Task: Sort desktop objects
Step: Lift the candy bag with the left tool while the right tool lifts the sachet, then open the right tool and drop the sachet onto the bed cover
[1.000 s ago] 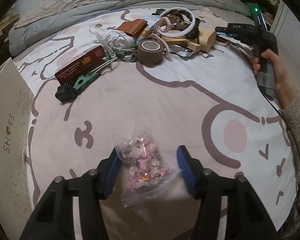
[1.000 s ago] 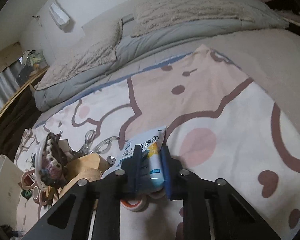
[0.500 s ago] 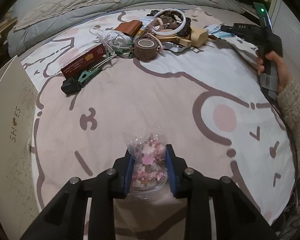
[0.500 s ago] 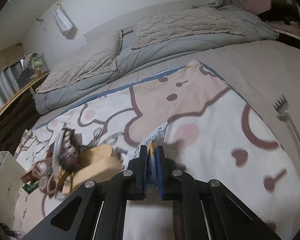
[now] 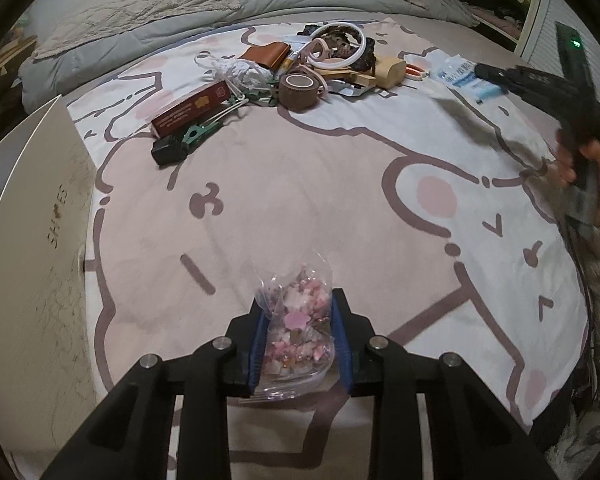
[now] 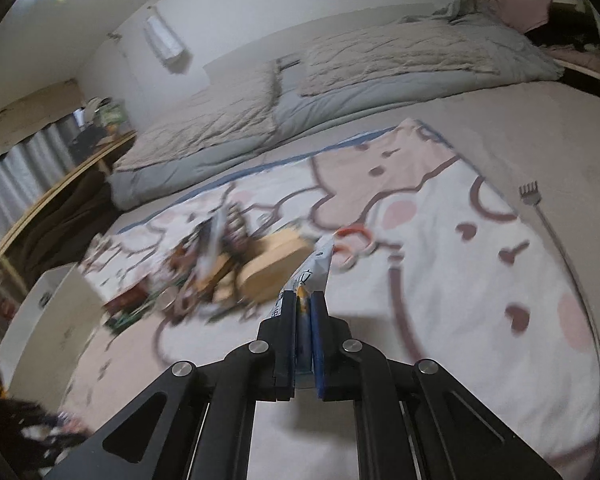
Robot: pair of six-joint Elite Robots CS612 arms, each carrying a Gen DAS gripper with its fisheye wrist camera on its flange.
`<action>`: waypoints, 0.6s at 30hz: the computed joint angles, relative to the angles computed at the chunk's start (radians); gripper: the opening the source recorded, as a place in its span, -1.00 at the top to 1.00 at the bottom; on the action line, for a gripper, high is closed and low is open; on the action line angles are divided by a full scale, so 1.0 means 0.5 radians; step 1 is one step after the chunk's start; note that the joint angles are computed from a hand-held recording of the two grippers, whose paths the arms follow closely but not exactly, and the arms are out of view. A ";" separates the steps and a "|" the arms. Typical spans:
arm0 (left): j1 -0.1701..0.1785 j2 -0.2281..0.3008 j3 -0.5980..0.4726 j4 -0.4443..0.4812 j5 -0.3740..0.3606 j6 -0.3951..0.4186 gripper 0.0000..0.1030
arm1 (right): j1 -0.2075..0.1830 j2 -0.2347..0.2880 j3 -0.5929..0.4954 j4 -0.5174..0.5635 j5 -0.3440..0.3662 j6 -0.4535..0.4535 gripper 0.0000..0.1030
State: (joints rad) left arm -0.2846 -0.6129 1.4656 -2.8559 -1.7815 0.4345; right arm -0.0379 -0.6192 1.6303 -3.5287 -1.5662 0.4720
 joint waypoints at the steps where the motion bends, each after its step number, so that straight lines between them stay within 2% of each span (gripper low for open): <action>1: 0.003 -0.001 0.006 -0.004 0.002 -0.001 0.42 | 0.009 -0.017 0.025 0.004 0.045 0.002 0.84; 8: 0.024 -0.007 0.024 0.005 0.001 -0.015 0.42 | 0.076 -0.084 0.119 0.058 0.436 -0.128 0.84; 15: 0.033 -0.018 0.055 -0.004 0.063 -0.005 0.42 | 0.145 -0.074 0.089 0.317 0.753 -0.255 0.84; 16: 0.036 -0.018 0.056 0.007 0.065 -0.003 0.42 | 0.153 -0.074 0.085 0.350 0.757 -0.272 0.84; 18: 0.041 -0.018 0.052 0.034 0.054 0.004 0.42 | 0.181 -0.082 0.077 0.440 0.674 -0.355 0.84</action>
